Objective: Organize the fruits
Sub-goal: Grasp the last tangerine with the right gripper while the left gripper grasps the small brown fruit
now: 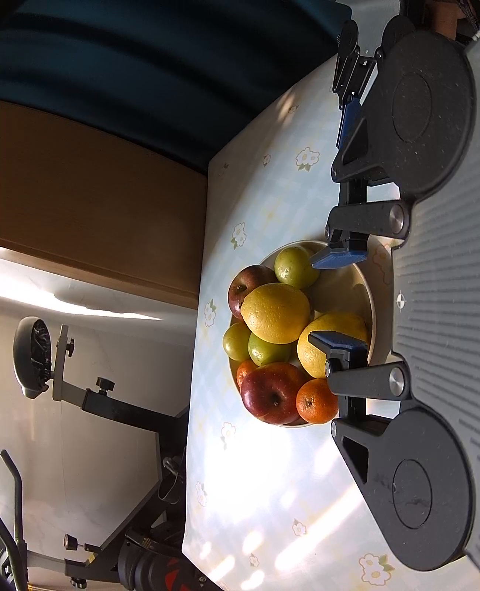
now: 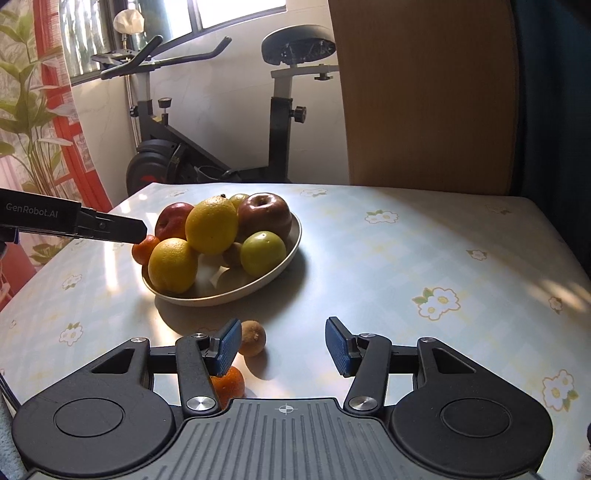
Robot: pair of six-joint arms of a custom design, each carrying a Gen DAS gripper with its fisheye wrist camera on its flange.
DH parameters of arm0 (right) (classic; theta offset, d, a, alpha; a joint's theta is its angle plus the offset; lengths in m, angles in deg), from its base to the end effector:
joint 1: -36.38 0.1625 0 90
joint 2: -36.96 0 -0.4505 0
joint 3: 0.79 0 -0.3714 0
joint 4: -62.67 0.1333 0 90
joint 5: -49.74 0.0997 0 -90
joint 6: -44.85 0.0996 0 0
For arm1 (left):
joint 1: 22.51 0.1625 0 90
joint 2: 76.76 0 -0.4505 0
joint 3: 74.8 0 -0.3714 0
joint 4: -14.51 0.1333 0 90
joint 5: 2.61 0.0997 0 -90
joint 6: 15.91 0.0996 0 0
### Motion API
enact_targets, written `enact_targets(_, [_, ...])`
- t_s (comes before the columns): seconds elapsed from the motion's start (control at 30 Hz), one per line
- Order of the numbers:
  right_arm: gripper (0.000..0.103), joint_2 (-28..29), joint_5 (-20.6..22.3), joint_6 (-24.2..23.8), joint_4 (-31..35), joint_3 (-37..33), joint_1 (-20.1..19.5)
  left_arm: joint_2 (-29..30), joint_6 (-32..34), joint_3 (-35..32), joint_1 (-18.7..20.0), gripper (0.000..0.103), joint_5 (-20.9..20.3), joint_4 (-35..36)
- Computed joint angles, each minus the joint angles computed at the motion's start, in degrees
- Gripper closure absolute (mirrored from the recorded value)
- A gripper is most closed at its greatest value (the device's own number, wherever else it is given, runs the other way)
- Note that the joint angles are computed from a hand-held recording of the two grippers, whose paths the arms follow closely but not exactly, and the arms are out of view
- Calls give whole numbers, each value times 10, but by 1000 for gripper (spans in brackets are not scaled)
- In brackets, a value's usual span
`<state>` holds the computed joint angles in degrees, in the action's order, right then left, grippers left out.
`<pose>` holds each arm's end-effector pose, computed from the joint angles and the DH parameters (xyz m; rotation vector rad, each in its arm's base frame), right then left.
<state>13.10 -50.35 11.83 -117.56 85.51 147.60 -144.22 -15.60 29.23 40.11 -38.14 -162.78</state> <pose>0.3678 -0.6272 -0.0248 1.2406 -2.5585 0.6737 -0.0759 -0.6126 0.3978 0.0051 2.1813 -1.2318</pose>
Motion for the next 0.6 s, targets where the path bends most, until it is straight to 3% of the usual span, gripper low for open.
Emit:
enact_targets(0.23, [55, -2, 5, -5, -1, 14, 8, -1, -5, 3, -3, 65, 20, -18])
enact_targets(0.4, [55, -1, 1, -27, 38, 6, 17, 1, -3, 3, -4, 65, 23, -18])
enact_targets(0.6, [55, 0, 0, -14, 117, -18, 19, 1, -4, 3, -4, 65, 18, -13])
